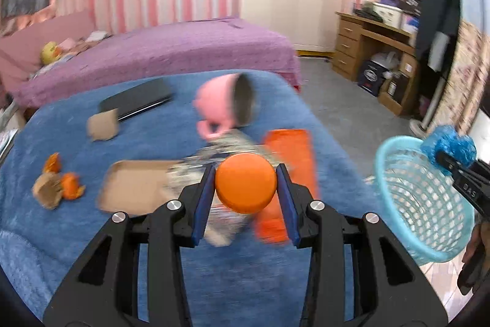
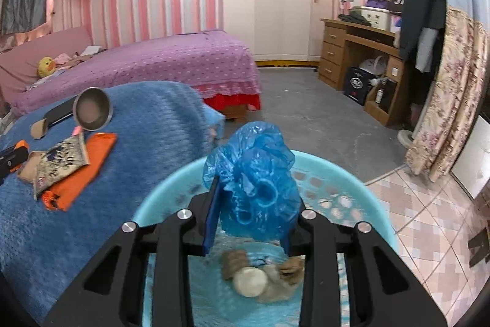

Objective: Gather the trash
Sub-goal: 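Carry the orange lid and blue bag over the wastebasket and open both grippers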

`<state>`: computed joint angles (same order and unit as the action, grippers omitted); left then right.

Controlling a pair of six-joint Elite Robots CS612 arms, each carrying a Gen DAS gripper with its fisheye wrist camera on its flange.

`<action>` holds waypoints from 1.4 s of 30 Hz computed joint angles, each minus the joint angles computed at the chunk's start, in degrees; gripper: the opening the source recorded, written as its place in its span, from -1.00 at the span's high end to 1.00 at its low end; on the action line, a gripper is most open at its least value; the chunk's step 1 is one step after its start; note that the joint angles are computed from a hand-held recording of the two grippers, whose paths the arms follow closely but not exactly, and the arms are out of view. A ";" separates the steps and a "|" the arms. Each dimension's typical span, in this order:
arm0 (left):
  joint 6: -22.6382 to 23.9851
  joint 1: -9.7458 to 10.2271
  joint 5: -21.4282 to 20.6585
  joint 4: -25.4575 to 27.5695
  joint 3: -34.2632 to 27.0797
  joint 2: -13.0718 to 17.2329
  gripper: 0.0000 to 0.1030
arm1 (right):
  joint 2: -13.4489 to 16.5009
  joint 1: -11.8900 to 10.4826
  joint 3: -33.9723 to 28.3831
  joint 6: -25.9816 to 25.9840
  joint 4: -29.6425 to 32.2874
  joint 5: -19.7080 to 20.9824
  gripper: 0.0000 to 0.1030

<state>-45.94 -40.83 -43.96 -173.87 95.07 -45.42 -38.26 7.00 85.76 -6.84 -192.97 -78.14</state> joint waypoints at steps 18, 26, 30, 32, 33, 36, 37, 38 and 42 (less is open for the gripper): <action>12.90 -2.02 -7.47 0.40 -17.86 10.10 0.24 | 0.57 -3.46 -0.21 3.27 -0.03 -3.12 0.38; 14.82 -1.87 -9.75 2.99 -21.33 11.40 0.03 | 0.62 -3.86 0.07 4.97 -0.55 -2.43 0.38; 15.09 -2.09 -7.23 2.33 -20.64 11.04 -0.48 | 0.63 -3.84 0.06 5.13 -0.71 -2.32 0.38; 14.07 -2.00 -6.03 2.31 -19.78 10.56 -0.59 | 0.59 -3.87 0.08 5.12 -0.54 -2.23 0.38; 13.33 -1.95 -5.48 2.41 -19.42 10.35 -0.70 | 0.58 -3.83 0.08 5.08 -0.50 -2.28 0.38; 11.25 -1.82 -3.28 3.02 -17.81 9.51 -0.83 | 0.57 -3.76 0.04 5.18 -0.57 -2.43 0.38; 11.02 -1.78 -3.01 3.04 -17.20 9.20 -0.84 | 0.53 -3.77 0.10 5.22 -0.64 -2.41 0.38; 10.58 -1.72 -2.55 3.59 -16.79 8.94 -0.85 | 0.52 -3.73 0.12 5.24 -0.72 -2.49 0.38; 8.22 -1.49 -0.76 4.61 -15.26 7.92 -0.89 | 0.68 -3.46 -0.08 5.21 -0.88 -2.89 0.36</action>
<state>-37.72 -42.32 -44.72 -169.26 79.81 -37.50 -37.58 3.54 85.68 -1.63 -193.85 -81.03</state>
